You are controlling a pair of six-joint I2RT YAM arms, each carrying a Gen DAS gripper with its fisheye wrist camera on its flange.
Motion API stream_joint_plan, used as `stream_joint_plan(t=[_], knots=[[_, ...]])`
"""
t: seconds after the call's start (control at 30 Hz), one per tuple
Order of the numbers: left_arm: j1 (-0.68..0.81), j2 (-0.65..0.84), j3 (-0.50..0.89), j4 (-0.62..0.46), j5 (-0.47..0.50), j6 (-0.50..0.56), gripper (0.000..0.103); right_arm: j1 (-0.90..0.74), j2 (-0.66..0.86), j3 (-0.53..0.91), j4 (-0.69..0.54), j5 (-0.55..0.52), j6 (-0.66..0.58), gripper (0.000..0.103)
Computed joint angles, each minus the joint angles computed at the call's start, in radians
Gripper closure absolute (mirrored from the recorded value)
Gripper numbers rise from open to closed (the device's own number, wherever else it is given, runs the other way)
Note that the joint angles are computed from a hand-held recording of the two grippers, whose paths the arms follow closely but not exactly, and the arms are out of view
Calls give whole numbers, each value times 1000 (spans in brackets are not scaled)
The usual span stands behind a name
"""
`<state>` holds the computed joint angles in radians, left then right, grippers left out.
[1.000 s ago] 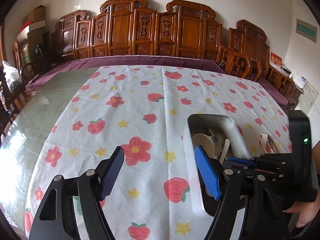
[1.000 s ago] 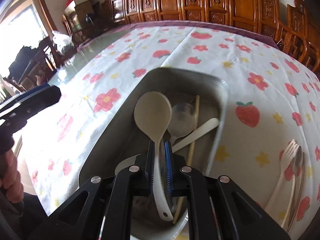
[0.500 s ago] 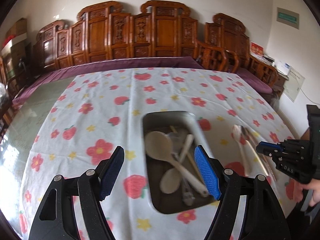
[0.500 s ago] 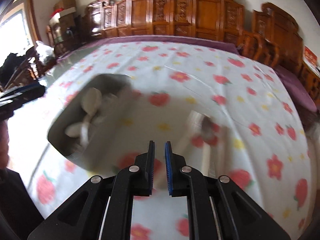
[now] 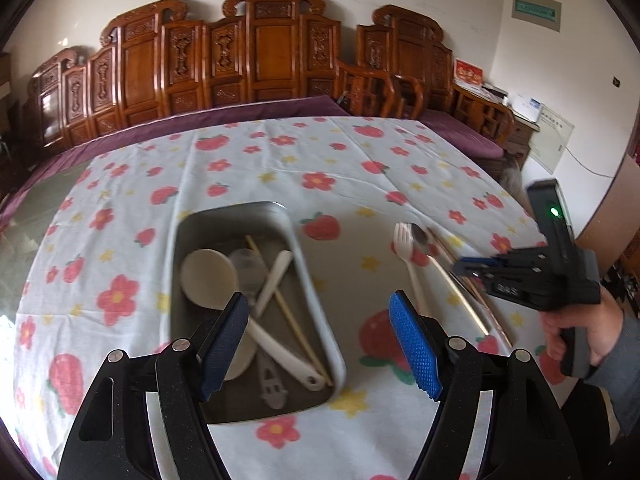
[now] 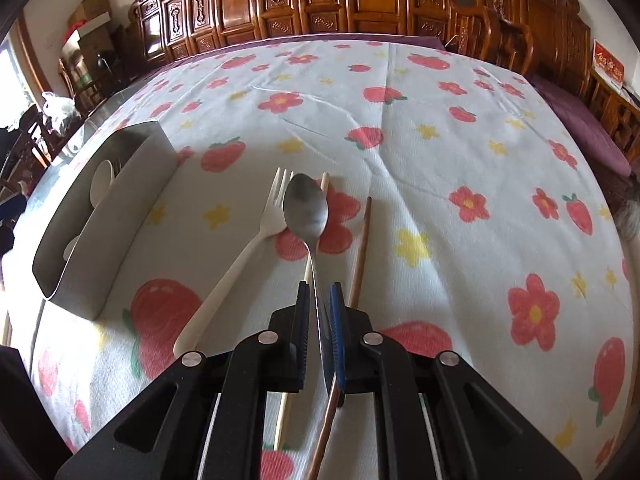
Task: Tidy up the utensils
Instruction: 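Move the right gripper to a steel spoon and grasp its handle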
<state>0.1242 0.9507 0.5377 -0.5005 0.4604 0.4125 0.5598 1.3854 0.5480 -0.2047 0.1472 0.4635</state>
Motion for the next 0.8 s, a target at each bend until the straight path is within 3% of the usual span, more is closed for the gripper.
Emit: stream_joint_plan(t=[0.37, 0.8], knots=[[-84, -29, -33, 22, -50, -30, 33, -18, 92, 90, -63, -21, -98, 90], [-91, -28, -40, 33, -54, -34, 33, -27, 137, 167, -204, -28, -127, 92]])
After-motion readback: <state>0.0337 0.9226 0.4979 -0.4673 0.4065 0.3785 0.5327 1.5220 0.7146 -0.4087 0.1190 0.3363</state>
